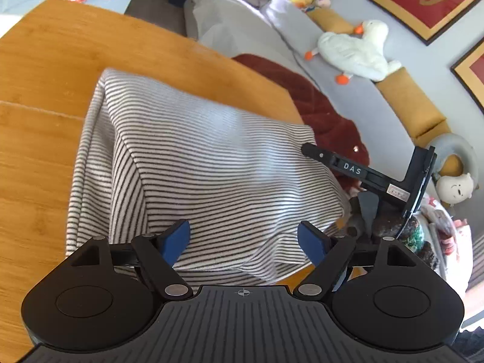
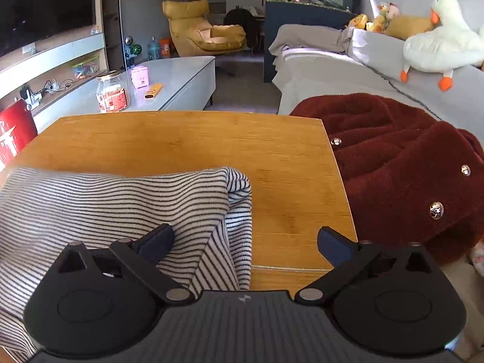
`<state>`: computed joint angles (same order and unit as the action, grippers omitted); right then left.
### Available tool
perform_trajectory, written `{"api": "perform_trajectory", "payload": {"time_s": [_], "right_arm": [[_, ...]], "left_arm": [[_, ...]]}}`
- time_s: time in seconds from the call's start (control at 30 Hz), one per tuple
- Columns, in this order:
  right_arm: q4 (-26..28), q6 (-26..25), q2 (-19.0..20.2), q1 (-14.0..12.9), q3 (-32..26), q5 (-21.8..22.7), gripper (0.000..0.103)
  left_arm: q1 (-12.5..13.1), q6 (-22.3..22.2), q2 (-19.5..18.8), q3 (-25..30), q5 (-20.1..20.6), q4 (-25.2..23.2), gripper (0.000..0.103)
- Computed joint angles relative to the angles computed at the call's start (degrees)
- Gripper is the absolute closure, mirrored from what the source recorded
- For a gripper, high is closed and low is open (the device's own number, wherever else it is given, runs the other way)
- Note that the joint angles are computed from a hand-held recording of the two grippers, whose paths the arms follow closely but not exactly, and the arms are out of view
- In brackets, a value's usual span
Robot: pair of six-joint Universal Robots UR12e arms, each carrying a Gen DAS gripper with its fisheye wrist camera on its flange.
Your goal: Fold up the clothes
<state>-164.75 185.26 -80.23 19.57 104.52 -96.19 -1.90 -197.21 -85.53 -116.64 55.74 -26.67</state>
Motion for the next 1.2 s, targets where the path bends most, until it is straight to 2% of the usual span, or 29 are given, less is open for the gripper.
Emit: {"api": "perform_trajectory", "payload": {"time_s": [0.03, 0.1, 0.23, 0.3, 0.33, 0.4, 0.47, 0.57, 0.63, 0.7, 0.77, 0.83, 0.9, 0.93, 0.97, 1.07, 1.2], "right_arm": [[-0.34, -0.75, 0.02, 0.28, 0.40, -0.59, 0.000], [0.66, 0.32, -0.69, 0.08, 0.77, 0.67, 0.000], [3.27, 1.93, -2.54, -0.39, 2.07, 5.61, 0.000], [5.33, 2.19, -3.13, -0.41, 2.35, 9.26, 0.000], [6.50, 2.22, -3.32, -0.43, 2.33, 11.32, 0.000], [7.18, 1.30, -3.51, 0.53, 2.10, 11.88, 0.000], [6.19, -1.04, -3.77, 1.36, 2.05, 11.87, 0.000], [-2.72, -4.29, -4.54, 1.65, 3.48, 10.56, 0.000], [-8.79, -4.18, -4.46, 1.30, 3.73, 8.81, 0.000], [-11.34, -3.30, -3.65, 0.57, 2.97, 7.48, 0.000], [-8.47, -3.31, -2.14, 0.08, 1.02, 5.66, 0.000], [-3.20, -3.82, -0.13, 0.45, -1.06, 1.53, 0.000], [0.87, -4.07, 1.64, 0.83, -2.41, -1.44, 0.000], [1.21, -3.83, 2.32, 0.98, -2.42, -2.26, 0.000], [-0.86, -2.29, 2.30, 0.97, -1.57, -2.20, 0.000], [-1.04, 0.12, 1.40, 0.97, -0.34, -1.90, 0.000], [-0.03, 4.28, -0.67, 0.93, 1.90, 0.47, 0.000]], "left_arm": [[0.03, -0.53, -0.59, 0.29, 0.09, 0.35, 0.016], [0.33, -1.97, -1.82, 1.10, 0.05, 1.17, 0.015], [0.35, -2.83, -5.00, 3.70, 1.87, 3.20, 0.014], [0.76, -2.09, -6.97, 5.38, 0.71, 3.94, 0.004], [1.03, -1.96, -7.90, 6.16, 0.13, 4.31, 0.003], [1.35, -2.05, -9.66, 7.83, -0.19, 4.92, 0.003], [0.84, -1.78, -10.41, 9.09, 2.55, 5.04, 0.003], [-0.48, -0.35, -10.22, 9.98, 8.01, 4.73, 0.003], [-0.83, -0.51, -8.63, 8.70, 8.40, 5.21, 0.003], [-1.08, -0.89, -6.90, 7.27, 8.28, 5.78, 0.003], [-1.51, -2.16, -5.42, 5.91, 7.27, 6.40, 0.003], [-2.04, -2.43, -4.48, 4.75, 5.84, 6.77, 0.003], [-2.20, -1.93, -4.24, 4.21, 3.32, 5.06, 0.003], [-2.36, -1.40, -4.42, 4.22, 3.08, 3.76, 0.003], [-2.56, -0.80, -4.71, 4.33, 3.33, 2.35, 0.003], [-2.45, -0.12, -5.61, 4.43, 3.73, 2.54, 0.003], [-2.63, 1.62, -7.07, 6.12, 6.18, 2.31, 0.003]]}}
